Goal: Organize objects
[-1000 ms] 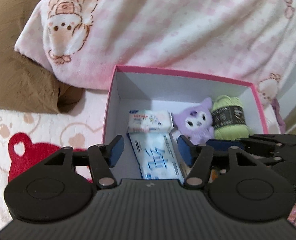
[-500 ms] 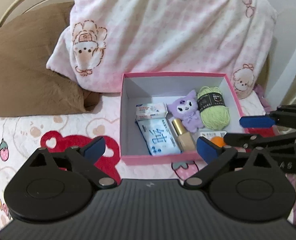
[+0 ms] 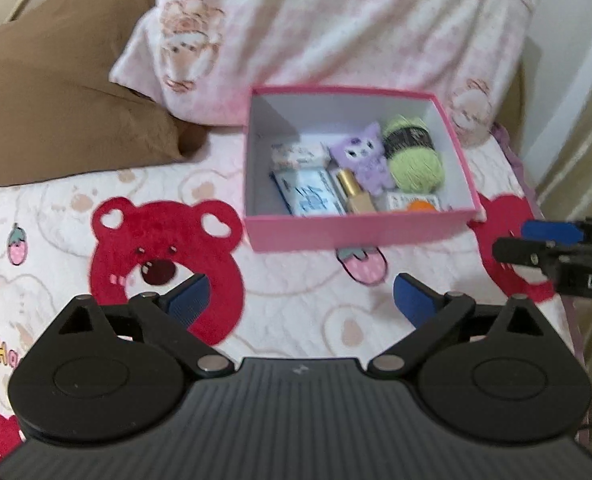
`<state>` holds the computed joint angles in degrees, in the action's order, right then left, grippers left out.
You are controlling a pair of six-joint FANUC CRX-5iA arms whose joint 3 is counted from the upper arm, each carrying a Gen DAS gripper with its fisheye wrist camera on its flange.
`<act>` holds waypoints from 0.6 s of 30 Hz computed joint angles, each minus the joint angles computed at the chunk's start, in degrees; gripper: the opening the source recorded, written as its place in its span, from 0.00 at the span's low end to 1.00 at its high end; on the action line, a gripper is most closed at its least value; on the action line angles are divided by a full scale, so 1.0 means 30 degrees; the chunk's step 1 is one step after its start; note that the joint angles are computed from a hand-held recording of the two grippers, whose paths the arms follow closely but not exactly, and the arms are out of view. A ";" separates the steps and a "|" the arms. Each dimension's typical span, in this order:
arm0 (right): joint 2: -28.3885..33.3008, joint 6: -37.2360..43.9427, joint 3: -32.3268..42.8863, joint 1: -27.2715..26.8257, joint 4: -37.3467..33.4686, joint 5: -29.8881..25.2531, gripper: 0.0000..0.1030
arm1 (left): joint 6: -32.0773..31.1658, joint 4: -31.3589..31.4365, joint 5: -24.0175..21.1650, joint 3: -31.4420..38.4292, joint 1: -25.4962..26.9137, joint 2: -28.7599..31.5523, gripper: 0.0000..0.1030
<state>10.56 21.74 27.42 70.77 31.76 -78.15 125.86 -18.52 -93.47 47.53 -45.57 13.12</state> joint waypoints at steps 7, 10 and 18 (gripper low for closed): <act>0.0451 -0.1566 -0.0301 0.0981 0.1296 -0.1337 0.66 | 0.0134 0.0243 -0.0053 -0.0714 -0.0256 -0.0086 0.96; 0.0460 -0.2179 -0.0401 0.1344 0.1720 -0.1390 0.73 | 0.0247 0.0539 0.0180 -0.1371 -0.0262 -0.0529 0.96; 0.1083 -0.2613 0.0507 0.2112 0.1897 -0.2954 0.85 | 0.1041 0.0155 0.0056 -0.1870 -0.0418 -0.0930 0.98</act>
